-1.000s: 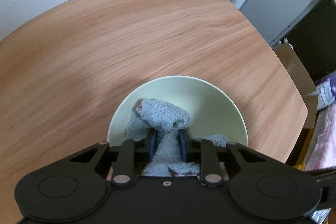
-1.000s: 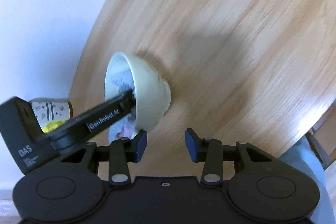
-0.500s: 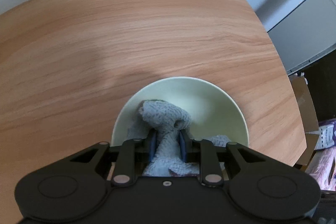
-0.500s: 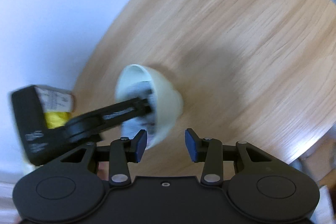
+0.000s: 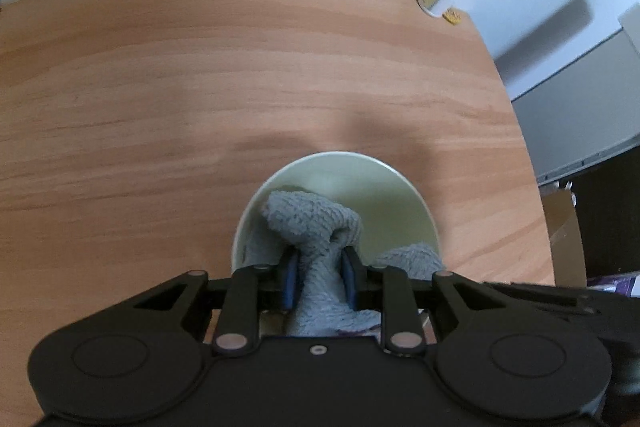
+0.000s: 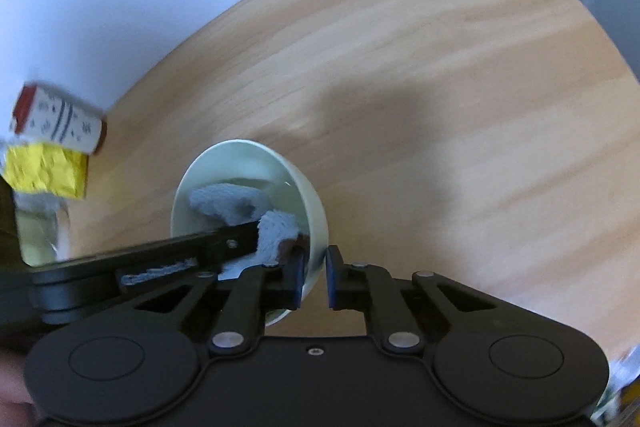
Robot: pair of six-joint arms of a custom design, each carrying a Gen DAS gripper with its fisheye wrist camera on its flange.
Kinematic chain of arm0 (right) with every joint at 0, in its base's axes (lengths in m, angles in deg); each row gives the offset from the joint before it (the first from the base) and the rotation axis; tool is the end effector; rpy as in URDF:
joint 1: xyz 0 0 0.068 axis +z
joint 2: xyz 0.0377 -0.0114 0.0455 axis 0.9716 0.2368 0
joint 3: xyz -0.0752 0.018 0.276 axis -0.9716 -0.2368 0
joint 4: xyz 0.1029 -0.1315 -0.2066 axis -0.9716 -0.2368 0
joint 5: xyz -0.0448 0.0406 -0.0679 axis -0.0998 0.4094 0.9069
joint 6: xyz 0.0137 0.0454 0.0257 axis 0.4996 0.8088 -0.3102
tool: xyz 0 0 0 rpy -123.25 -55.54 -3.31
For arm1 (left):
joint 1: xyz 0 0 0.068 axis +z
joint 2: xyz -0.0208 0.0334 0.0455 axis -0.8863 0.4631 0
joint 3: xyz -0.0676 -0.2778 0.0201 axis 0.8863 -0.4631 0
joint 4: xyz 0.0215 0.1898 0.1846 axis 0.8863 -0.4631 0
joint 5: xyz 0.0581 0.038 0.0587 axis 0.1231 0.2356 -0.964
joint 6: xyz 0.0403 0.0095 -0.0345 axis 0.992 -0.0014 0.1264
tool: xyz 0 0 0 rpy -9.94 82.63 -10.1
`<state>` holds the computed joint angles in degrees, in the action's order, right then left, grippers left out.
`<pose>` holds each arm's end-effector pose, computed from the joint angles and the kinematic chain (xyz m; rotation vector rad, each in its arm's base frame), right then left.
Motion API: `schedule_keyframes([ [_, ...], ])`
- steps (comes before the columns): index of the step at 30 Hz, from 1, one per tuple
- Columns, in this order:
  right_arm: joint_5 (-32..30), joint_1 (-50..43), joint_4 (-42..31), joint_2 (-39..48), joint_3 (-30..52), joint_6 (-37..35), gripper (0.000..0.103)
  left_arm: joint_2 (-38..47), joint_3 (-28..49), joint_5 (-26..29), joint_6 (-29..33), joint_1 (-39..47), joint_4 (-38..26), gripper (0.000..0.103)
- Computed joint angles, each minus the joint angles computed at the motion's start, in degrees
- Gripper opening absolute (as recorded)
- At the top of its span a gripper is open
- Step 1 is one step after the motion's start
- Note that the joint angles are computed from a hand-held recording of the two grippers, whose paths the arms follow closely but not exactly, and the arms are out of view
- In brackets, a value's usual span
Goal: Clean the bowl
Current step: 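Regrasp the grey towel in the bowl with the left tool, then wipe the towel around the bowl interior with the left tool while the right tool holds the rim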
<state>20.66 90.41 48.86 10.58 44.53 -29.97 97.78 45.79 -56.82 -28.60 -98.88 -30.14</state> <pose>0.2975 0.0885 0.2029 -0.0057 2.8775 0.6584 0.3006 -0.2257 0.2585 -0.1504 2.8424 -0.4684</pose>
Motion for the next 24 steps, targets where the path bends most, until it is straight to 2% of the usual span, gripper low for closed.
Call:
schedule_keyframes([
  [2,-0.96,-0.89,-2.0,2.08,2.86,-3.8,0.011,-0.1,-0.03,0.54,0.02,0.21,0.14,0.028],
  [4,-1.33,-1.17,-3.73,2.21,4.2,-6.04,0.01,-0.25,0.56,0.5,2.01,-0.14,-0.41,0.044],
  [7,-2.73,-2.05,-6.32,4.79,7.29,-11.09,0.009,-0.52,2.04,-1.39,6.57,-1.45,-1.72,0.054],
  [9,-3.35,-2.13,-7.48,6.03,8.73,-13.37,0.009,-0.12,3.27,-2.36,8.14,-1.92,-2.81,0.056],
  [15,-6.44,-4.1,-14.25,11.23,14.84,-21.14,0.012,7.34,14.64,-5.78,21.92,-4.19,-13.05,0.057],
  [17,-7.55,-4.66,-16.57,13.47,17.13,-23.54,0.012,8.39,16.0,-5.66,25.65,-4.77,-13.64,0.057],
  [20,-8.14,-4.91,-18.54,15.28,19.09,-28.24,0.012,12.28,20.0,-5.11,26.18,-4.71,-17.11,0.057],
  [23,-8.86,-4.91,-20.8,17.54,21.78,-31.41,0.012,14.08,20.84,-3.3,25.23,-4.12,-17.54,0.057],
  [24,-9.24,-4.96,-21.51,18.34,22.71,-32.02,0.012,14.6,21.1,-3.33,25.05,-4.11,-17.75,0.053],
])
